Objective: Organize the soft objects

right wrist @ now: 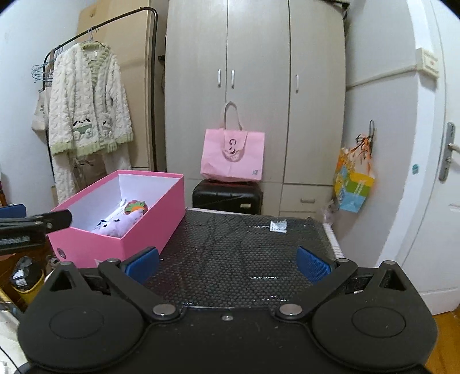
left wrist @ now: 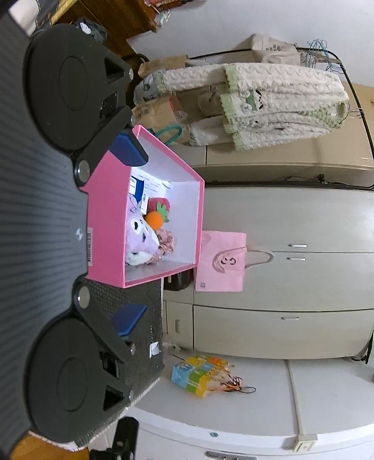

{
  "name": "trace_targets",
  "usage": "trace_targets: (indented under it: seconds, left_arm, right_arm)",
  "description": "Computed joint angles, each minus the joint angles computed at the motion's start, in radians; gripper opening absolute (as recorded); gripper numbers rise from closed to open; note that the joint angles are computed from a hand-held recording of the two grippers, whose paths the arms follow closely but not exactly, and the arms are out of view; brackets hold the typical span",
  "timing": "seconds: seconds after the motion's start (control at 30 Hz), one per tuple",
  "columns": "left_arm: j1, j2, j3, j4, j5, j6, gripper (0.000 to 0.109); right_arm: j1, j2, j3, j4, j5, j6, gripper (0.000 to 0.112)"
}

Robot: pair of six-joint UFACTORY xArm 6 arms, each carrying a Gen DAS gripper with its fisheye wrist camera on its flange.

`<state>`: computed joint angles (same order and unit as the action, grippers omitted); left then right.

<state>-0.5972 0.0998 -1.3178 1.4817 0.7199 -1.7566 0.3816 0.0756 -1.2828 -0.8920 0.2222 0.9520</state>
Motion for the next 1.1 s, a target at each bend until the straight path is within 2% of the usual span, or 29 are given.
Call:
trace_targets:
  seconds: [0.13,0.27,0.9,1.0,1.1]
  left_arm:
    - [-0.022,0.001,0.006,0.021,0.042,-0.015,0.103]
    - [-0.038,0.007,0.006,0.026,0.071,-0.005,0.103]
    - [-0.052,-0.016,0.053,0.012,0.081,0.008,0.103]
    - [-0.053,-0.018,0.056,0.007,0.080,0.027,0.103]
    - [-0.056,-0.017,0.052,0.006,0.080,0.043,0.103]
  right_arm:
    - [0.012,-0.022,0.001,-0.247,0.051,0.251,0.103]
    - [0.029,-0.036,0.012,-0.360,0.105,0.380,0.103]
    - [0.047,-0.071,0.060,-0.394,0.138,0.393,0.103]
    - [0.040,-0.061,0.058,-0.356,0.130,0.372,0.103]
    - [0.021,-0.059,0.070,-0.271,0.069,0.339,0.103]
